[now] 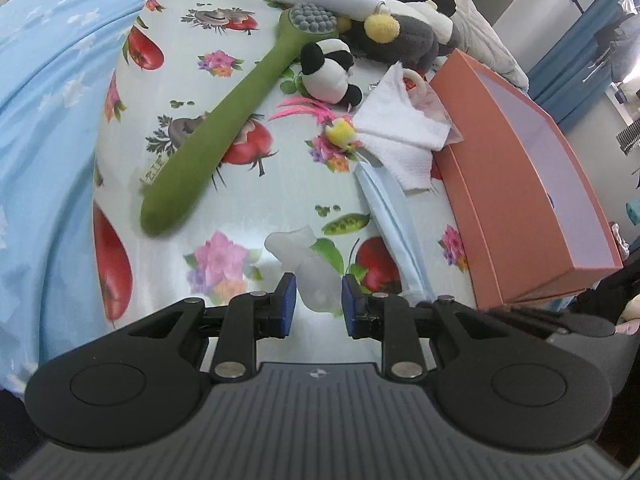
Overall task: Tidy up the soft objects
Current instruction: 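Lift the face mask with the right gripper off the sheet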
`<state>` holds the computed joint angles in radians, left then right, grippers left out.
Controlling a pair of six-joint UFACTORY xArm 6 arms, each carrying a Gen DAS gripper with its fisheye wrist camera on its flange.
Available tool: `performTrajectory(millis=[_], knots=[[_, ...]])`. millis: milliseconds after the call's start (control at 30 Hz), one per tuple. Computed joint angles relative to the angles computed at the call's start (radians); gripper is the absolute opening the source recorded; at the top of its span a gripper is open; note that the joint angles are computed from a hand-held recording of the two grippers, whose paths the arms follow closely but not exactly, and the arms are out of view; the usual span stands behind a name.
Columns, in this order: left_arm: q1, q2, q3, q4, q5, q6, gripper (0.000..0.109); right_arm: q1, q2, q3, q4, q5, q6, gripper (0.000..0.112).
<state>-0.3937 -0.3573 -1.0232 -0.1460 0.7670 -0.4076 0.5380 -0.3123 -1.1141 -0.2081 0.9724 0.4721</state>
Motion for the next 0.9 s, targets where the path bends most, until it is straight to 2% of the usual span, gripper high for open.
performTrajectory(millis=[67, 167, 200, 433, 533, 633, 733, 767, 800, 900], knots=[[0.0, -0.007, 0.007, 0.004, 0.003, -0.01, 0.028, -0.008, -0.008, 0.001, 0.047, 0.01, -0.017, 0.015], [0.006, -0.008, 0.008, 0.003, 0.003, -0.02, 0.028, -0.009, -0.001, -0.011, 0.053, 0.014, -0.047, 0.043], [0.007, -0.003, 0.004, 0.005, 0.003, -0.021, 0.028, -0.012, 0.0, -0.011, 0.05, -0.002, -0.053, 0.048], [0.035, 0.054, -0.05, 0.007, 0.018, -0.003, 0.029, -0.049, 0.089, -0.068, -0.009, -0.077, -0.051, 0.047], [0.047, 0.087, -0.08, 0.008, 0.027, 0.013, 0.028, -0.064, 0.136, -0.091, 0.007, -0.107, -0.104, 0.047], [0.054, 0.117, -0.106, 0.011, 0.033, 0.02, 0.028, -0.069, 0.183, -0.109, 0.011, -0.124, -0.156, 0.046], [0.056, 0.134, -0.122, 0.013, 0.032, 0.017, 0.028, -0.065, 0.216, -0.126, -0.024, -0.121, -0.172, 0.028], [0.056, 0.136, -0.124, 0.015, 0.031, 0.015, 0.029, -0.067, 0.22, -0.13, -0.018, -0.119, -0.18, 0.014], [0.056, 0.14, -0.129, 0.017, 0.031, 0.011, 0.028, -0.07, 0.222, -0.133, -0.007, -0.118, -0.185, 0.01], [0.056, 0.141, -0.137, 0.018, 0.025, 0.008, 0.028, -0.076, 0.211, -0.14, 0.013, -0.118, -0.19, 0.008]])
